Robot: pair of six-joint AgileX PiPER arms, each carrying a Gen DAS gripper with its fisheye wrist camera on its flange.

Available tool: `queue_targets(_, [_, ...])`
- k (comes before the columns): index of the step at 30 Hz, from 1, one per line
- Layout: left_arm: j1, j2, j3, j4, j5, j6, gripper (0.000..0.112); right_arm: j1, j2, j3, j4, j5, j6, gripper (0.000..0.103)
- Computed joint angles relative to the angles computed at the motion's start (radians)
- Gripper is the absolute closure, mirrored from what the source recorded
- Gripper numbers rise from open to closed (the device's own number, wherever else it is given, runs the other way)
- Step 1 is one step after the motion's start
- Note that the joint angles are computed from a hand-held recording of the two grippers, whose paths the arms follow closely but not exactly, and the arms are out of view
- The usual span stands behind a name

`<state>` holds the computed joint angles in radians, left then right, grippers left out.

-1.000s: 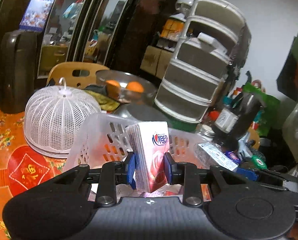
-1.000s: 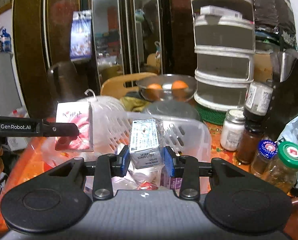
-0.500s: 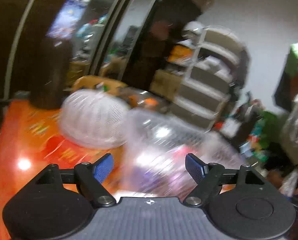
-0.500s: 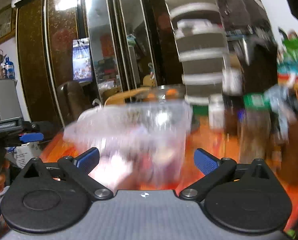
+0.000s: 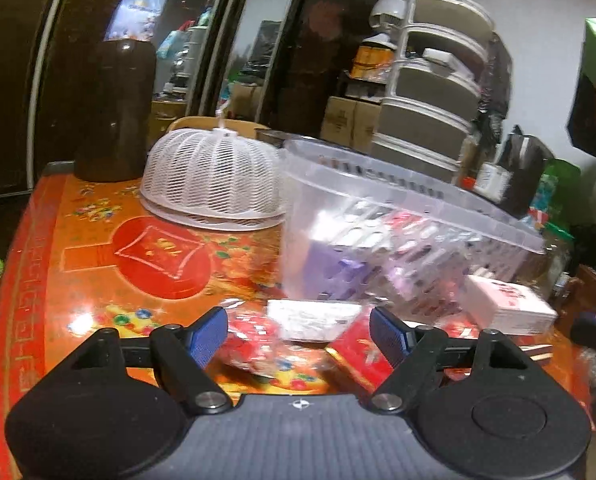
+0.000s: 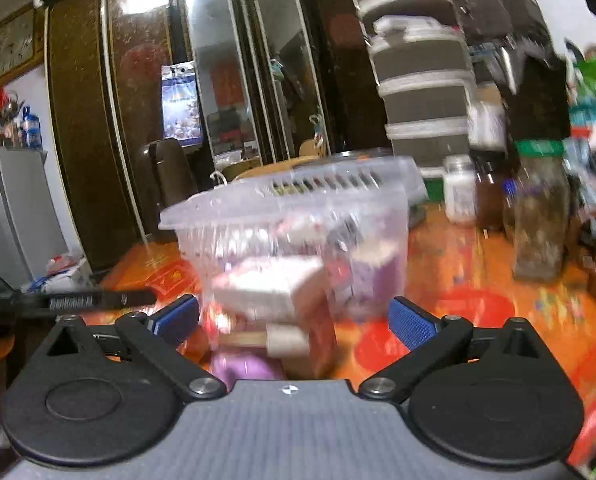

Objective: Organize objects
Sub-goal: 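Grasp the red wrapped candy ball with the left gripper while the right grasps the white hoho box, then carry the candy ball and hoho box into the basket and release them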

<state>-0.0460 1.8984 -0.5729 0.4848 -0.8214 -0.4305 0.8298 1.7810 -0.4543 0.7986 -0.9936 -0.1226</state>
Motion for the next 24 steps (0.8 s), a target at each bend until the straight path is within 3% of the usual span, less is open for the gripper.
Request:
queue_targets(5, [-0.015, 0.030, -0.069, -0.027, 0.098, 0.017, 0.031, -0.031, 0.076, -0.190, 0.098, 0.135, -0.243, 0.002])
queue_targets(11, [-0.060, 0.067, -0.141, -0.132, 0.201, 0.118, 0.031, -0.054, 0.113, -0.233, 0.092, 0.188, -0.250, 0.018])
queue_targets(15, [-0.052, 0.076, -0.172, -0.063, 0.235, 0.057, 0.040, -0.027, 0.111, -0.210, 0.091, 0.145, -0.235, 0.018])
queue_targets(17, [-0.052, 0.078, -0.187, -0.036, 0.264, 0.028, 0.062, -0.005, 0.102, -0.190, 0.098, 0.112, -0.229, 0.018])
queue_targets(21, [-0.032, 0.075, -0.160, -0.022, 0.210, 0.022, 0.065, 0.048, 0.070, -0.120, 0.115, 0.034, -0.181, 0.018])
queue_targets(24, [-0.008, 0.068, -0.115, -0.022, 0.123, 0.032, 0.066, 0.085, 0.045, -0.063, 0.138, -0.022, -0.138, 0.018])
